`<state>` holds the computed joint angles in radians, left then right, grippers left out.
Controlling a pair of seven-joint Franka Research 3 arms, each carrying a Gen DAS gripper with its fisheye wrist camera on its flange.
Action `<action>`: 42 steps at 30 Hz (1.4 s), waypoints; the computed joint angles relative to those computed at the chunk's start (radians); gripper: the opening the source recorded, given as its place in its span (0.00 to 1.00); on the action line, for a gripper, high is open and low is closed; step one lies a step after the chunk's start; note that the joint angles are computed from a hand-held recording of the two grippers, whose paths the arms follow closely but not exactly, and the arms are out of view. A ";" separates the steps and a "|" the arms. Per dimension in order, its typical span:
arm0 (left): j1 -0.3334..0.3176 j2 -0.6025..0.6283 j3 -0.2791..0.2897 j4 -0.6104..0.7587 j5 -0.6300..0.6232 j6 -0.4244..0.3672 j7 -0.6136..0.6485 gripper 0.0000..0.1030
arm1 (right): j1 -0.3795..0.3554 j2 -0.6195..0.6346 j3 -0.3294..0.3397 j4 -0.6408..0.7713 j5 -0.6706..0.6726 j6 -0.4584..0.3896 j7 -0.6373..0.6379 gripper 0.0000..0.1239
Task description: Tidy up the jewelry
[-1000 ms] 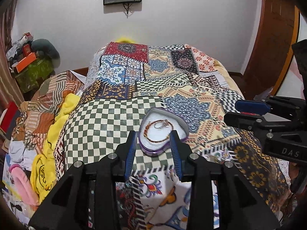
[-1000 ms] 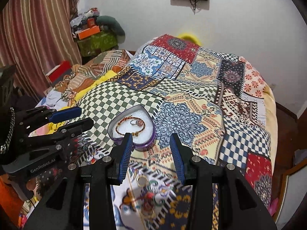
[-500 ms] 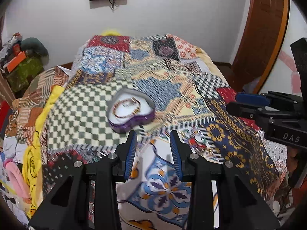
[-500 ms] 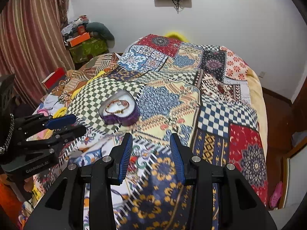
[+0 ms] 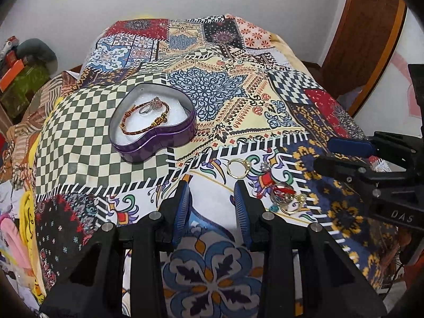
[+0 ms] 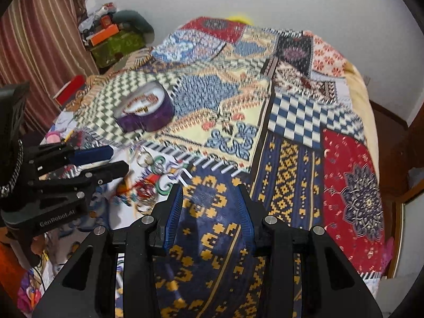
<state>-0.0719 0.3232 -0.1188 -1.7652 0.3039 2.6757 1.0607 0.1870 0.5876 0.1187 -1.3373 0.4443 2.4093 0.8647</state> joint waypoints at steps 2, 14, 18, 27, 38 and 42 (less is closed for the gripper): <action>0.003 0.007 -0.002 0.003 -0.003 0.017 0.003 0.33 | -0.003 0.012 0.001 0.015 0.001 -0.014 -0.003 0.30; 0.011 0.054 -0.018 0.050 -0.046 0.051 0.065 0.34 | -0.016 0.051 0.019 0.068 0.042 -0.040 -0.028 0.30; 0.031 0.056 -0.045 0.047 -0.092 0.071 0.124 0.34 | -0.017 0.064 0.021 0.086 0.048 -0.046 -0.030 0.30; 0.031 0.112 -0.043 0.128 -0.120 0.027 0.143 0.20 | -0.019 0.067 0.025 0.086 0.059 -0.043 -0.036 0.30; 0.058 0.039 -0.058 0.007 -0.202 0.120 0.171 0.07 | -0.008 0.054 0.040 0.081 0.079 -0.060 -0.083 0.30; 0.070 -0.017 -0.063 -0.074 -0.217 0.169 0.171 0.07 | 0.003 0.067 0.041 0.103 0.075 -0.073 -0.087 0.28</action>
<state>-0.0022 0.3060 -0.1814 -1.8395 0.0867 2.8442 1.2320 0.1903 0.6544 0.1595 -1.2340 0.5197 2.3365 0.7773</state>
